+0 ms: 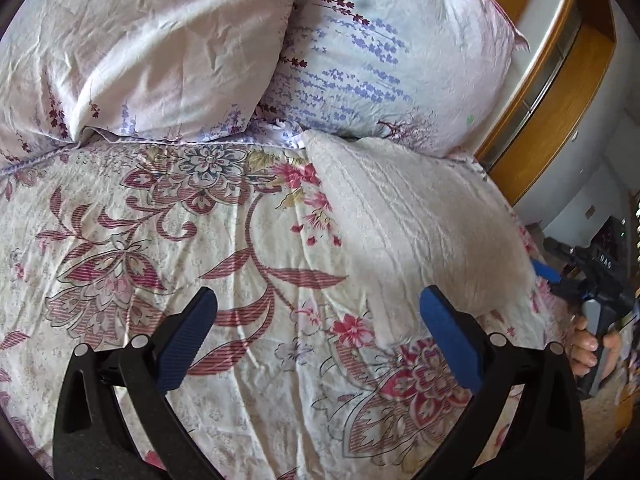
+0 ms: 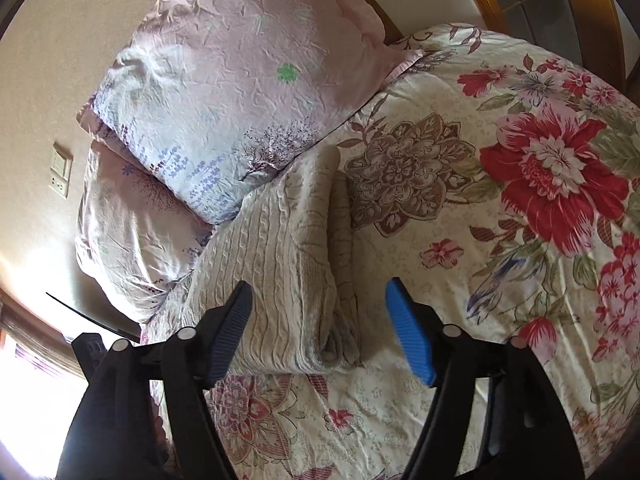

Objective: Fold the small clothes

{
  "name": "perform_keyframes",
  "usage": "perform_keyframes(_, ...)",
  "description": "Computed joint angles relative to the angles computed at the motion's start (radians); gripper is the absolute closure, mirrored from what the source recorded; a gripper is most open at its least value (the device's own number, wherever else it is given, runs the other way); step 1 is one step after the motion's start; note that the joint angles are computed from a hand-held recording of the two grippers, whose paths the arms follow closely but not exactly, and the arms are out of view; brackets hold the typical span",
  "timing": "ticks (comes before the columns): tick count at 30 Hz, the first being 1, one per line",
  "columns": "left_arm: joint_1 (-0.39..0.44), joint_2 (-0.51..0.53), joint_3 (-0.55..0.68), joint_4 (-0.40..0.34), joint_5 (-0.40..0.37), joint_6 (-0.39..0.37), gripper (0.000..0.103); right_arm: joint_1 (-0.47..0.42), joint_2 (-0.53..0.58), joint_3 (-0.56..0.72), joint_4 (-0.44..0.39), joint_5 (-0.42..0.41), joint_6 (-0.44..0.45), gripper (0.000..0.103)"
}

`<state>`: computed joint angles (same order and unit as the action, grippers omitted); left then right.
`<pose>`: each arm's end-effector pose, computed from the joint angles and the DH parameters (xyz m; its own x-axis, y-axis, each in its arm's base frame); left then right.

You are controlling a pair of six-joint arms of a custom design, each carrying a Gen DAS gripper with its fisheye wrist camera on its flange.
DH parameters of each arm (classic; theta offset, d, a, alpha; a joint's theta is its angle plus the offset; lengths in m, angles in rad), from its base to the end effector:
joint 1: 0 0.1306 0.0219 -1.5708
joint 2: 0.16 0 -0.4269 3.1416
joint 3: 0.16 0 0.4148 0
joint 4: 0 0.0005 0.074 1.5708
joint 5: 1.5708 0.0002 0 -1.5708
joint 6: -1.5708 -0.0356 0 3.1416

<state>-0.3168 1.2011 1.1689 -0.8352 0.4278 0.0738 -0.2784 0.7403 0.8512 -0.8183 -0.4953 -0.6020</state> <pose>0.3908 -0.1442 0.4535 -0.7624 0.1794 -0.6217 0.4836 0.7964 -0.3632 0.2437 -0.0526 0.4424 -0.5748 0.6825 -0.4515 0.2669 0.6779 0.6850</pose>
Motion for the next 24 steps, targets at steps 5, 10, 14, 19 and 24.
perform_keyframes(5,-0.034,0.115,0.100,-0.003,0.093,0.133,0.002,-0.046,0.122,0.052,0.007,-0.121,0.001,0.029)
perform_keyframes(10,-0.082,0.214,0.187,-0.049,0.104,0.153,0.002,-0.039,0.238,0.092,-0.004,-0.169,-0.006,0.029)
perform_keyframes(14,-0.097,0.270,0.223,-0.061,0.137,0.178,0.004,-0.009,0.280,0.104,-0.009,-0.161,0.001,0.029)
perform_keyframes(19,-0.103,0.324,0.249,-0.055,0.214,0.220,0.020,0.003,0.302,0.093,0.026,-0.204,-0.012,0.040)
perform_keyframes(24,-0.105,0.338,0.237,0.025,0.260,0.333,0.025,0.005,0.310,0.071,0.082,-0.253,-0.041,0.047)
